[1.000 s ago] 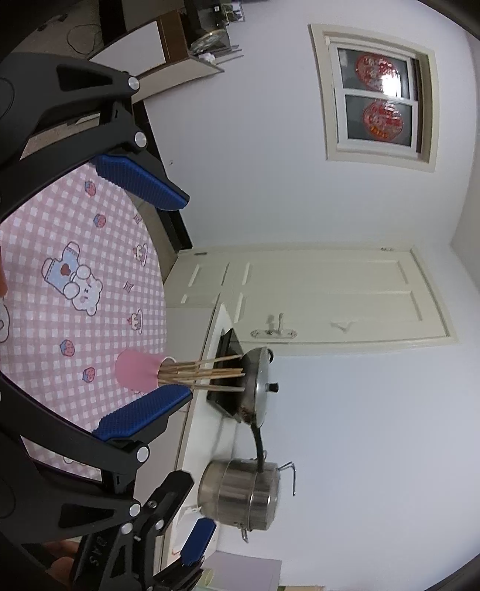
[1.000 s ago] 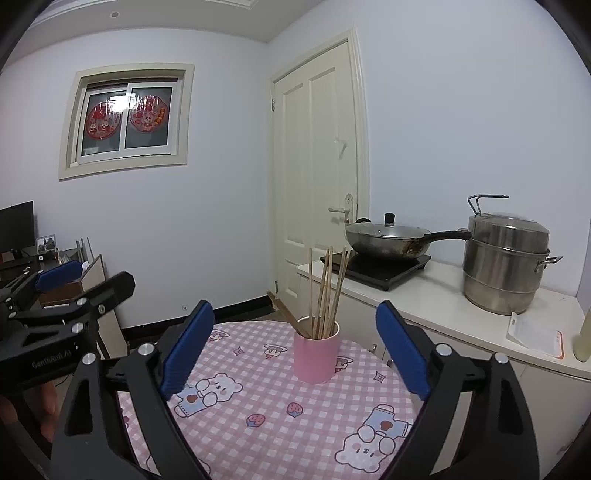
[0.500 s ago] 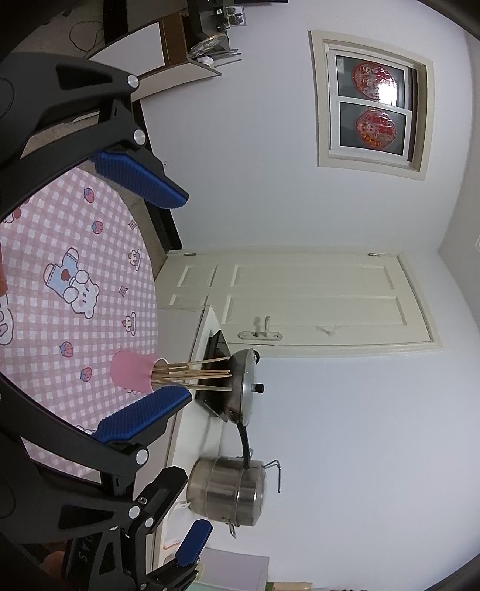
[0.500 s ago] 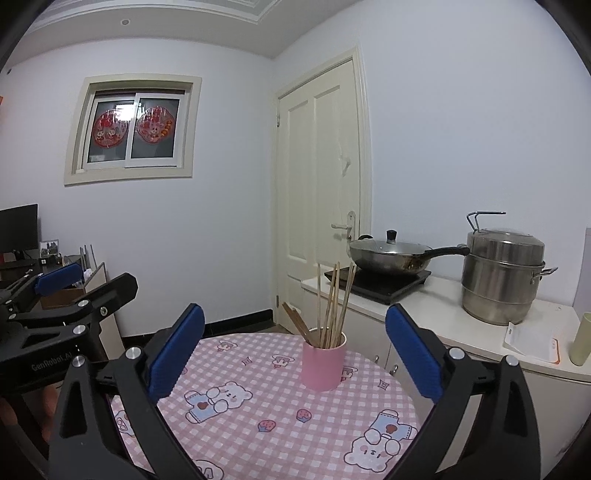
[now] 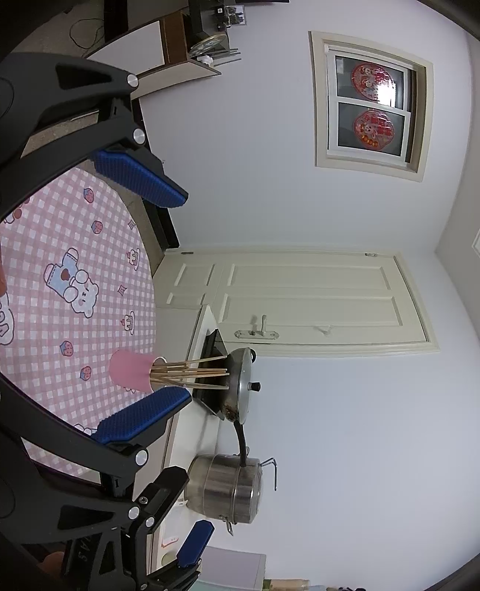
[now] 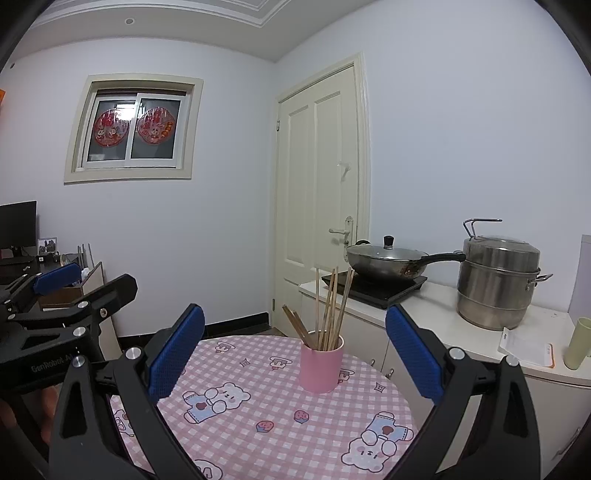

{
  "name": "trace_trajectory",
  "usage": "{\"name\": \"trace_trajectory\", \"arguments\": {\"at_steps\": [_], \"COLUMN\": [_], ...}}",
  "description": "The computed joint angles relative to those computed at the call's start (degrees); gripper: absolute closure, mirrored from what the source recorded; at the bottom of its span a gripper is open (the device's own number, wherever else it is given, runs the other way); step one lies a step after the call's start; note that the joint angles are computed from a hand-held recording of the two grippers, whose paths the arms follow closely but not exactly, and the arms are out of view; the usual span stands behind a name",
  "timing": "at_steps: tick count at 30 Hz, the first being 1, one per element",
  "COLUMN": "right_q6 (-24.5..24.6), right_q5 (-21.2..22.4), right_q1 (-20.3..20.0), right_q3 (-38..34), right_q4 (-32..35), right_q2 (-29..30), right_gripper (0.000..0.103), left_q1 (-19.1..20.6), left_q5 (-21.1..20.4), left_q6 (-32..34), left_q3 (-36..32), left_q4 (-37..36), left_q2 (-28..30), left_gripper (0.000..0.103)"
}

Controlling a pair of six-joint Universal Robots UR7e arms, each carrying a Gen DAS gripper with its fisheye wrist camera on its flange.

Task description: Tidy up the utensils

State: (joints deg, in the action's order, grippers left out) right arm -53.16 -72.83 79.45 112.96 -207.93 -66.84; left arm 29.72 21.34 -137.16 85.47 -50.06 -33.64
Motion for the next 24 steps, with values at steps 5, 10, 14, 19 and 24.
{"name": "trace_trajectory", "arguments": {"at_steps": [5,10,14,19,24], "right_q6": [0.4,0.4,0.5,0.6,0.7], "right_q5": [0.8,1.0,1.4,1.5,1.7], "right_q1": [-0.4,-0.5,-0.5,-0.5,-0.5], "right_q3": [0.3,0.6,1.0,1.0,1.1], "right_q4": [-0.1,0.1,0.0,0.1,0.1], "right_q2": [-0.4,-0.7,-1.1,-1.2,-1.4], "right_gripper": [0.008,0.008,0.008,0.008,0.008], "left_q1": [-0.3,-0.4,-0.6,-0.7,-0.9], "left_q5": [0.1,0.1,-0.1,-0.2,0.0], "left_q6": [2.2,3.2,5.1,6.0,7.0], "left_q3": [1.0,1.5,1.9,2.0,2.4], "left_q4": [-2.7,-3.9,-5.8,-6.7,-7.9], "left_q2": [-0.2,-0.3,-0.3,-0.3,-0.4], "left_gripper": [0.007,0.007,0.007,0.007,0.007]}}
